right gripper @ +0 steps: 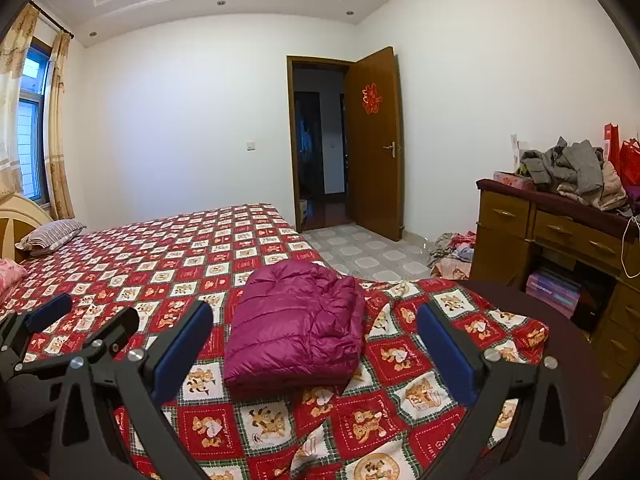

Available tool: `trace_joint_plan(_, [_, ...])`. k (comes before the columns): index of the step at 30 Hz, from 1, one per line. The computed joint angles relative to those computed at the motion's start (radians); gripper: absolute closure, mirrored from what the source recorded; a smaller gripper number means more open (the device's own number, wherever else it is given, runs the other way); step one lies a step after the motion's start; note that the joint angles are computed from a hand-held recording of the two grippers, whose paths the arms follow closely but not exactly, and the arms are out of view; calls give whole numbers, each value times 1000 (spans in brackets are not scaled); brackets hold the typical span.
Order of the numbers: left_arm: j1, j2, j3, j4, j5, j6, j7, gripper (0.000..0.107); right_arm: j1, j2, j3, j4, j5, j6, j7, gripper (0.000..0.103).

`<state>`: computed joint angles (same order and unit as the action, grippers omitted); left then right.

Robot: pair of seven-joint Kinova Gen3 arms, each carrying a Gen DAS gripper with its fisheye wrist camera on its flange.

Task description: Fold large clothes

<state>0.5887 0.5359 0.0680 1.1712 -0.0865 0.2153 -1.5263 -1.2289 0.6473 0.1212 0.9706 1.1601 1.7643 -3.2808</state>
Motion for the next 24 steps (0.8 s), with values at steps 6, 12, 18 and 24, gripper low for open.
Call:
trace_joint_plan(6, [13, -5, -23, 10, -2, -15, 16, 14, -3, -2, 1, 8, 7, 0, -6, 0])
trace_joint_plan(12, [24, -9, -39, 17, -7, -28, 34, 14, -2, -3, -1, 10, 11, 0, -7, 0])
trace_joint_plan(18, [40, -6, -57, 14, -20, -25, 46, 13, -2, -3, -1, 12, 13, 3, -12, 0])
trace_joint_plan(24, [58, -10, -84, 21, -37, -32, 64, 13, 0, -11, -3, 22, 17, 0, -23, 0])
